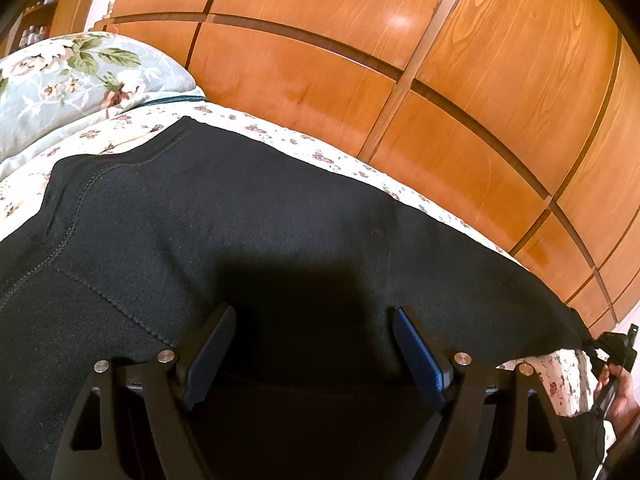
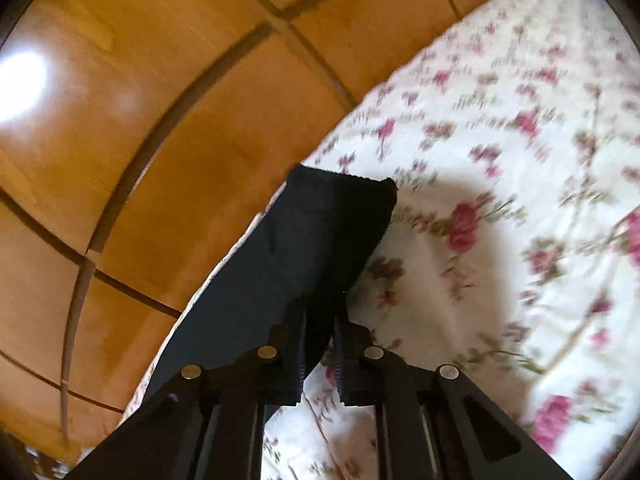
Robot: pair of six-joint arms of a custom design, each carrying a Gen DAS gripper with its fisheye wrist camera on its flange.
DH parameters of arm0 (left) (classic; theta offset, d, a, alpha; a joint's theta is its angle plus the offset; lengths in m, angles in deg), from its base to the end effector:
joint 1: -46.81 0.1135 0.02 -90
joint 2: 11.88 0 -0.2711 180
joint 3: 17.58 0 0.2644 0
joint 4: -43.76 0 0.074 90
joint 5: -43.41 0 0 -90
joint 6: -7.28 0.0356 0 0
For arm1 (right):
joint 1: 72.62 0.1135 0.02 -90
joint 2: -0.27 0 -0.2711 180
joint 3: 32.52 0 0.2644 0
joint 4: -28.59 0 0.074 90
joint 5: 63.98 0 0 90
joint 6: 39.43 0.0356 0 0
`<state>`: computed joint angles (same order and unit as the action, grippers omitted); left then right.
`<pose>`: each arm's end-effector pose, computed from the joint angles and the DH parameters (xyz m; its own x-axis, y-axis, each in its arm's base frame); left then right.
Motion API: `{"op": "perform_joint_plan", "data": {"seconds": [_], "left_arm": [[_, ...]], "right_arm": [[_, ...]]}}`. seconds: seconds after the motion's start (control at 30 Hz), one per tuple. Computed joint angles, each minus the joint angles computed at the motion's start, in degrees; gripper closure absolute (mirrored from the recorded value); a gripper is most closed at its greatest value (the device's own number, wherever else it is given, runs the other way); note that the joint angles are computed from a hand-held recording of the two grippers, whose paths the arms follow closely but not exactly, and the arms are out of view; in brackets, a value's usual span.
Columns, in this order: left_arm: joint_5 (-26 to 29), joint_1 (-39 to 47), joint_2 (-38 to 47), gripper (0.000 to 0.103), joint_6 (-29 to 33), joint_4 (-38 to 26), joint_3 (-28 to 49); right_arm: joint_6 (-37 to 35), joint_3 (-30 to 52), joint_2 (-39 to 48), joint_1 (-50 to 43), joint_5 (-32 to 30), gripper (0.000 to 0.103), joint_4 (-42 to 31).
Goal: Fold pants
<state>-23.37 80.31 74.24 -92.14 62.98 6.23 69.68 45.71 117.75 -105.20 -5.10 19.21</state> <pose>0.1766 0.1000 0.0770 -0.5183 -0.5234 -0.6764 -0.3568 0.8511 -0.3852 0.3629 -0.2101 0.1083 -0.5408 0.6782 -0.4975 0.3706 0.7231 0.5829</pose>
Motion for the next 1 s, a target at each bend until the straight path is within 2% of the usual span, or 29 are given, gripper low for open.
{"op": "perform_joint_plan", "data": {"seconds": [0.23,0.33,0.47,0.57,0.67,0.73,0.83,1.0], "left_arm": [[1.3,0.7,-0.5,0.021,-0.2,-0.5,-0.1],[1.5,0.8,-0.6,0.021,-0.2,-0.7,0.0],[1.8,1.0,-0.4,0.021,-0.2,-0.7,0.1],[2.2,1.3,-0.2,0.021,-0.2,-0.5,0.1],[1.9,1.0,-0.1,0.021,-0.3,-0.4,0.1],[1.9,1.0,-0.1,0.021,-0.4,-0.4,0.2],[2.0,0.9,0.0,0.021,-0.4,-0.2,0.1],[2.8,1.6,0.2,0.021,-0.3,-0.1,0.1]], "right_arm": [[-4.8,-4.9,-5.2,-5.5,0.9,0.093,-2.8],[-6.3,-5.3,-4.6,-7.9,0.7,0.093,-5.8],[-7.1,-5.3,-2.7,-7.8,1.6,0.093,-4.4],[-12.8,-5.5,-3.8,-5.3,6.1,0.084,-4.8],[-15.3,-8.7,-8.3,-3.3,12.6,0.066,-4.0],[-14.2,-13.8,-13.0,-2.9,13.1,0.053,-0.7],[-16.1,-20.4,-19.2,-0.4,9.4,0.050,1.9],[-20.8,-27.6,-25.9,9.2,6.4,0.050,2.5]]}}
